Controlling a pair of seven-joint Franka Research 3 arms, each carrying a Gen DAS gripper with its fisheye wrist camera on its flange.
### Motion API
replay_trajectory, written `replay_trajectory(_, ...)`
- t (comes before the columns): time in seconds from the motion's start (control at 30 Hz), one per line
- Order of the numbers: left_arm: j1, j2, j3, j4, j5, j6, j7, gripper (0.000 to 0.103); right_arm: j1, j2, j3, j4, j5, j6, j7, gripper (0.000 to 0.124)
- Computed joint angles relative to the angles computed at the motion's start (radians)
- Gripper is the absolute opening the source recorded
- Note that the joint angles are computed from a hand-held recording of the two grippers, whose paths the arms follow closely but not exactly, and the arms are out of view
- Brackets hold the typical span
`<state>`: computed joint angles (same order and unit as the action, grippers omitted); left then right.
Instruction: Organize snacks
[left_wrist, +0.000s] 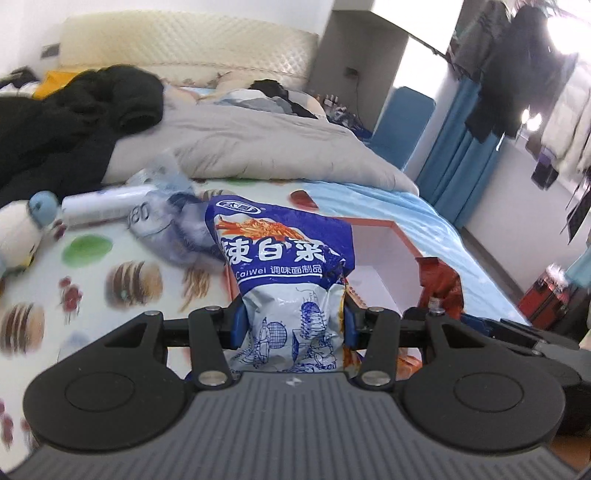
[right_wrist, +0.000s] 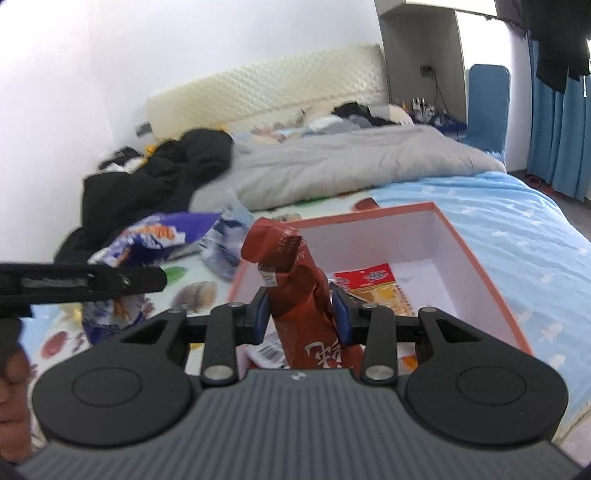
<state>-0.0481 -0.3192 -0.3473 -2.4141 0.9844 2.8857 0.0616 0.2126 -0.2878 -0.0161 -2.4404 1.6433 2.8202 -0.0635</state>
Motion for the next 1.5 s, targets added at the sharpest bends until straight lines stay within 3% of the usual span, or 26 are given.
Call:
replay_trajectory(0.07,0.019,0.075,-0.026,0.072,0.07,-0.034,-0.009,0.054,-0.006,0.062,-0.003,0.052,-0.056,-0.004,0.06,0.039)
replay_trajectory(0.1,0.003,0.117,-0.005,0.097,0.057,-0.018,0.025,0.054,-0.008,0.084,-0.003,0.068,-0.087,-0.004,0.088,0.039)
replay_trajectory(0.17,-0.033,0.179,0.036,0.132,-0.007,-0.016,0.097,0.054,-0.011,0.128,-0.001,0.105,-0.138,0.011,0.128,0.04)
replay_trajectory(0.27,-0.076,0.255,0.089,0.17,-0.144,-0.016,0.212,0.054,-0.029,0.175,-0.014,0.138,-0.262,-0.044,0.268,0.04)
replay_trajectory(0.47,-0.119,0.282,0.124,0.173,-0.252,-0.063,0.331,0.055,-0.042,0.242,-0.003,0.164,-0.324,-0.029,0.316,0.039)
replay_trajectory(0.53,-0.122,0.282,0.133,0.156,-0.282,-0.033,0.356,0.055,-0.044,0.255,0.004,0.164,-0.335,-0.019,0.332,0.039)
replay_trajectory(0.67,-0.119,0.272,0.138,0.128,-0.319,-0.003,0.386,0.081,-0.046,0.26,0.014,0.163,-0.331,-0.008,0.324,0.039)
replay_trajectory(0.77,-0.116,0.241,0.134,0.111,-0.304,-0.002,0.375,0.082,-0.045,0.247,0.016,0.156,-0.342,0.006,0.348,0.051)
replay_trajectory(0.97,-0.093,0.101,0.102,0.058,-0.273,0.027,0.335,0.082,-0.043,0.172,-0.003,0.139,-0.208,-0.02,0.25,0.051)
replay_trajectory(1.1,-0.066,0.0,0.056,0.04,-0.252,0.007,0.335,0.082,-0.031,0.093,-0.017,0.122,-0.136,-0.027,0.186,0.051)
replay_trajectory(1.5,-0.038,-0.289,-0.053,-0.078,-0.29,-0.011,0.312,0.082,-0.022,-0.235,-0.06,-0.042,0.02,-0.074,0.026,0.051)
